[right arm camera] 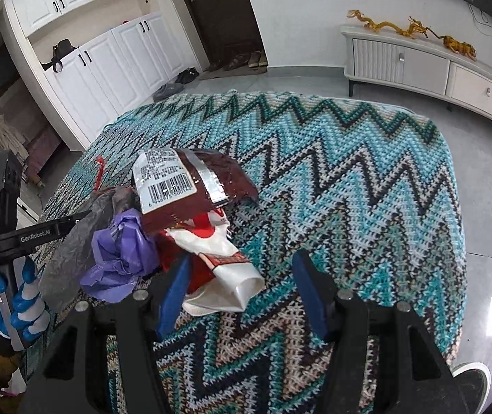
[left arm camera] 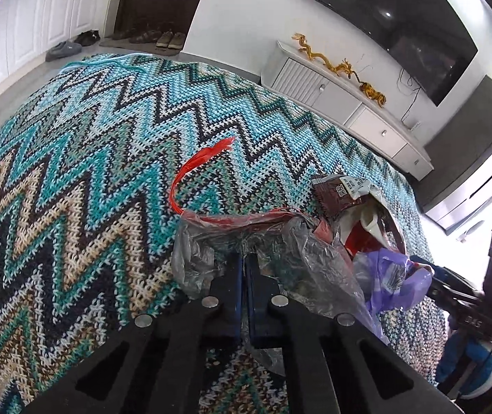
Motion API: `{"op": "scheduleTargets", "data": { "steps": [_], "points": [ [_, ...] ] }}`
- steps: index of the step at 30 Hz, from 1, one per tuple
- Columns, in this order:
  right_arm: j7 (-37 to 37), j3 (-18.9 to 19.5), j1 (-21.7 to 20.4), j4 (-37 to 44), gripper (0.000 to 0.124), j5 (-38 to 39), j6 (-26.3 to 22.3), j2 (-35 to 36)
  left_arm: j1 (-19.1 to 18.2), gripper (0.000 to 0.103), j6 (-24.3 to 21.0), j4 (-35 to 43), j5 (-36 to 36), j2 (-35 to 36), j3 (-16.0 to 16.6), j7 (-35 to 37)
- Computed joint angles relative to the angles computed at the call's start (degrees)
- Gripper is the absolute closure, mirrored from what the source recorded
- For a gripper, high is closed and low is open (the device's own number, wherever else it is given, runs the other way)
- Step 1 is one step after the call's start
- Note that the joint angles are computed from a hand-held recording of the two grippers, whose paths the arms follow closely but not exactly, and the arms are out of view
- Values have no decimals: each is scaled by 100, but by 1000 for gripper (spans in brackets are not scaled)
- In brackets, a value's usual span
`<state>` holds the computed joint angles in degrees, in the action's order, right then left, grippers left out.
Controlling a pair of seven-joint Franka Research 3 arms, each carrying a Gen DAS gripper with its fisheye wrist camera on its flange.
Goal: Collect trash
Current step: 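Grasp red-handled plastic bag with left tool while right tool grasps red-white wrapper, then carry plastic bag and wrapper toward the bin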
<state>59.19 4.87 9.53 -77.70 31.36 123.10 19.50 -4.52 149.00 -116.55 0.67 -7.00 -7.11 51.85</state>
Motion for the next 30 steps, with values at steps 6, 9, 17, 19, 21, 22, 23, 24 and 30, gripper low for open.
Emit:
{"op": "scheduleTargets", "data": {
  "steps": [6, 9, 17, 19, 21, 22, 23, 24, 30],
  "points": [
    [-13, 2, 35, -178, 94, -11, 99, -103, -44, 101, 150, -348, -131, -359, 26, 91],
    [-49, -19, 74, -409, 96, -92, 195, -294, -43, 101, 168, -521, -37, -605, 24, -3],
    [-317, -169, 85, -1335, 96, -302, 430, -1193, -30, 101, 75, -823, 399, -1291, -10, -300],
    [-356, -217, 96, -1622, 96, -415, 504, -1470, -20, 101, 58, -903, 511, -1477, -31, -373],
    [-358, -260, 113, -1901, 96, -616, 617, -1741, -17, 101, 18, -903, 614, -1589, -46, -426],
    [-352, -278, 124, -2042, 96, -773, 695, -1876, -27, 101, 4, -934, 640, -1674, -43, -443],
    [-344, -291, 132, -2186, 96, -959, 779, -2018, -39, 101, -11, -955, 662, -1743, -43, -460],
    [-376, -305, 133, -2307, 96, -1058, 830, -2139, -47, 101, -28, -976, 693, -1816, -50, -477],
    [-530, -362, 140, -2698, 96, -1327, 987, -2721, -102, 101, -40, -1072, 839, -2159, -107, -618]
  ]
}}
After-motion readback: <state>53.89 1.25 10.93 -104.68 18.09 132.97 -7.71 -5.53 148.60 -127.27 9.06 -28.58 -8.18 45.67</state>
